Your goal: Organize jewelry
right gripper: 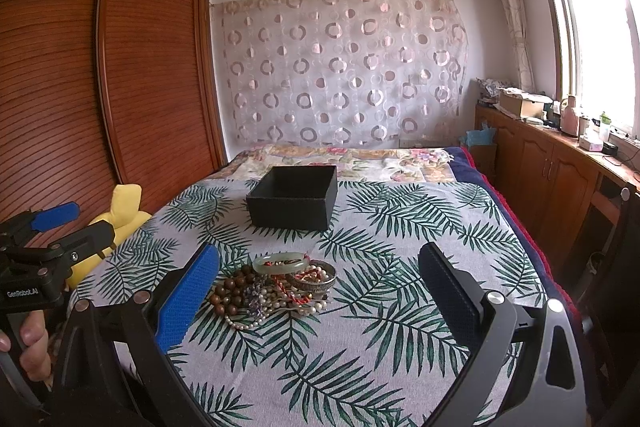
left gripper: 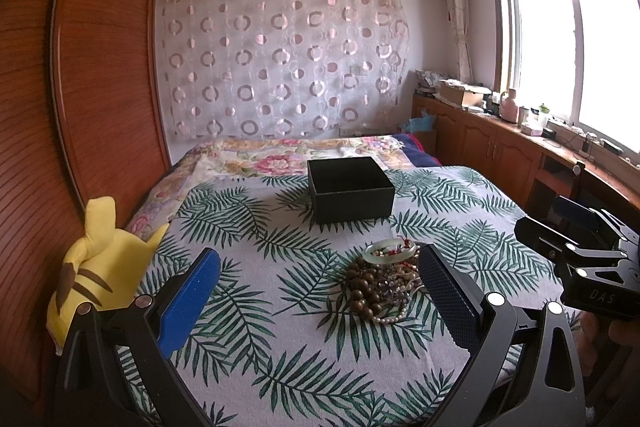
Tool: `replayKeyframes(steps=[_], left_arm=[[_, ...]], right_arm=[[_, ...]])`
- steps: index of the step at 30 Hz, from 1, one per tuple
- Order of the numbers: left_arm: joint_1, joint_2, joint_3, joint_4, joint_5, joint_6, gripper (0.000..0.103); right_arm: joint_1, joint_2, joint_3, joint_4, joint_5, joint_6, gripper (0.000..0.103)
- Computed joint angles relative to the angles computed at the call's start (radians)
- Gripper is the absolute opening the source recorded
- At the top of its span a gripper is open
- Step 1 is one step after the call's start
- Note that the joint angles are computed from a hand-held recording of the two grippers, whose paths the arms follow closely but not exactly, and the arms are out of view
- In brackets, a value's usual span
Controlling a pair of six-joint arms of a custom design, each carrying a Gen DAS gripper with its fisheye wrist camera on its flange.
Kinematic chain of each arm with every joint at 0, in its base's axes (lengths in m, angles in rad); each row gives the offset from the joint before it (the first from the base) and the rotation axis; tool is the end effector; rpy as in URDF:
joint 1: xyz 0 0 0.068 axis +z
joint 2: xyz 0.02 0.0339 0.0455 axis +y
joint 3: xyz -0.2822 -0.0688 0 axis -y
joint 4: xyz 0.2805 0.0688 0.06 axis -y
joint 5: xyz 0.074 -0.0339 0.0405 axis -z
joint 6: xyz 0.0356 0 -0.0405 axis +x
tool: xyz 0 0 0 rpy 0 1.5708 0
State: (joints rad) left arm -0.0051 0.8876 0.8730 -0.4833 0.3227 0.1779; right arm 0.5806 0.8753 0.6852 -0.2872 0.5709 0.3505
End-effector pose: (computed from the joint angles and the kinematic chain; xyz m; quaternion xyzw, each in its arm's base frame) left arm 0.2178 -0.0124 0.3368 0.1593 0.8373 -0.0940 0.5145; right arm 0.1931 0.1037 0.2883 0.0513 0.8310 0.0090 0.5538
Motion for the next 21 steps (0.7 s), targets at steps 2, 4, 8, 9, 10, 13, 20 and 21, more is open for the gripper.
replayKeyframes(steps=[2, 4, 8, 9, 10, 13, 20, 21], left_arm=[[0.001, 0.002, -0.002, -0.002, 0.004, 0.0, 0.095], [0.001, 0.005, -0.005, -0.002, 0.007, 0.003, 0.095], [0.004, 0.04, -0.005, 0.001, 0.031, 0.017, 0.095], [0.004, 0.051, -0.008, 0.008, 0.039, 0.022, 0.095], [0.004, 0.059, -0.009, 0.01, 0.047, 0.027, 0.095], [-0.004, 0.101, -0.006, 0.018, 0.06, 0.045, 0.095], [-0.031, 0.234, 0.021, 0.042, 0.094, 0.08, 0.095], [-0.039, 0.258, 0.029, 0.044, 0.097, 0.087, 0.095]], right_arm=[[0.008, 0.008, -0.001, -0.003, -0.001, 0.01, 0.101], [0.002, 0.009, -0.004, -0.012, -0.016, 0.018, 0.101], [-0.035, 0.036, -0.017, 0.023, -0.05, 0.006, 0.101], [-0.05, 0.042, -0.023, 0.034, -0.064, -0.005, 0.101], [-0.064, 0.044, -0.03, 0.046, -0.078, -0.016, 0.101], [-0.096, 0.054, -0.046, 0.069, -0.107, -0.044, 0.1], [-0.219, 0.091, -0.081, 0.127, -0.255, -0.112, 0.09], [-0.236, 0.104, -0.083, 0.134, -0.277, -0.122, 0.088]])
